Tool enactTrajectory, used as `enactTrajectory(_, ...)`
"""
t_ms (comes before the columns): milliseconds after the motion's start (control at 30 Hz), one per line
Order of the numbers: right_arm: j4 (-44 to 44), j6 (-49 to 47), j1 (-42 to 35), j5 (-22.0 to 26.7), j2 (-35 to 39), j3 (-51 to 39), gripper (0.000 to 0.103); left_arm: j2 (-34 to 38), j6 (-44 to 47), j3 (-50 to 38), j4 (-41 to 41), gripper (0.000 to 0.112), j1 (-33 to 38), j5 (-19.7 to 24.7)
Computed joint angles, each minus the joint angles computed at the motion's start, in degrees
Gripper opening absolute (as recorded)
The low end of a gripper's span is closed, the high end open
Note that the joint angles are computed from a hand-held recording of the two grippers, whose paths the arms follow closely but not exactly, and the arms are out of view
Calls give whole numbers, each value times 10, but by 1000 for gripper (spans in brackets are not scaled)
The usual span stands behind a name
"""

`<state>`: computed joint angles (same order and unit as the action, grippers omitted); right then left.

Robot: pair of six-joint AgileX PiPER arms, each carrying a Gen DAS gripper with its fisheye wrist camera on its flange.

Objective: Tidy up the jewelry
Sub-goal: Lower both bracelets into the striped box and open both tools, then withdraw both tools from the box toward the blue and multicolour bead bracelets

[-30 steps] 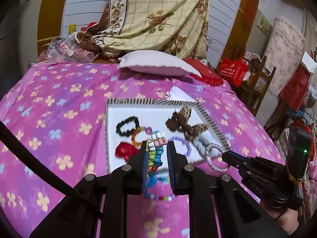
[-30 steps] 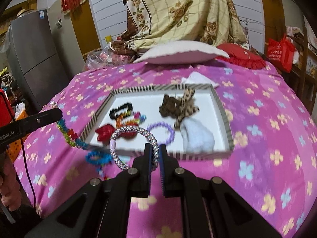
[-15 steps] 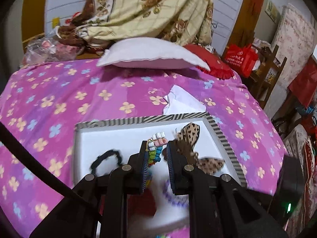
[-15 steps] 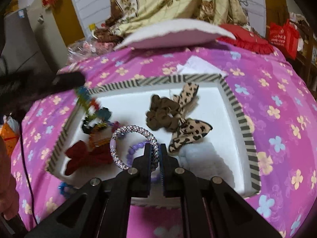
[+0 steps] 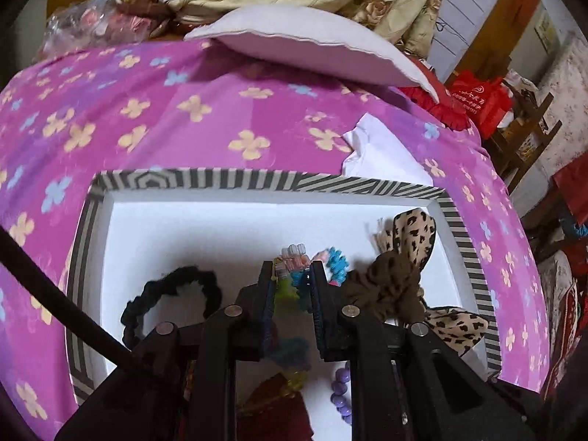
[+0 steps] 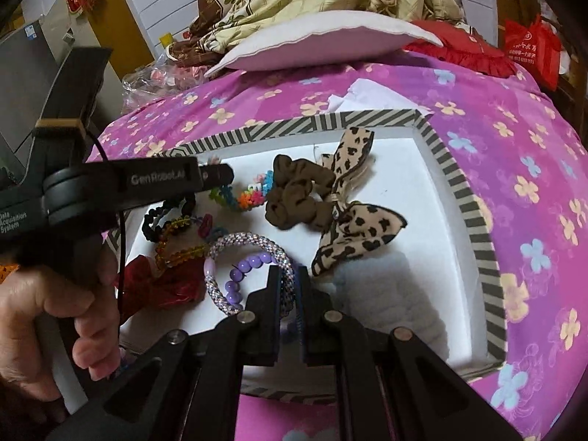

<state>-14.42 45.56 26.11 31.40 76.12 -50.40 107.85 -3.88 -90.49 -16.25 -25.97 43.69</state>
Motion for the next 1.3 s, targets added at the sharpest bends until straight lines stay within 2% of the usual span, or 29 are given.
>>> enactTrajectory(67,-8,7,1,2,12,-4,7,-9,8,11,-10,9,3,-5)
enactTrajectory(167,-2,5,-2,-3,21,-4,7,-12,24,8,-30,10,9,10)
enactTrajectory(267,0,3,-3,-9,21,-2,7,-27,13,17,-7,17,5,8)
enactTrajectory(333,1,4,-2,-14,17,1,10,-39,12,27,-3,25,6,3)
enactTrajectory(467,1,10,0,-19,-2,7,10,-64,15,49,-6,27,17,2)
enactTrajectory(733,-67,86,52,26,-80,22,11,-192,17,164,-1,27,40,-9)
enactTrajectory(867,-145,180,131,89,-136,42,12,-294,37,250,-8,27,51,-14)
enactTrajectory(1033,-224,325,284,193,-200,88,26,-412,62,360,-17,27,57,-29)
enactTrajectory(1200,-218,400,415,284,-185,116,28,-512,71,498,7,27,40,-83)
enactTrajectory(1300,-220,423,450,308,-173,125,35,-512,51,533,41,27,36,-82)
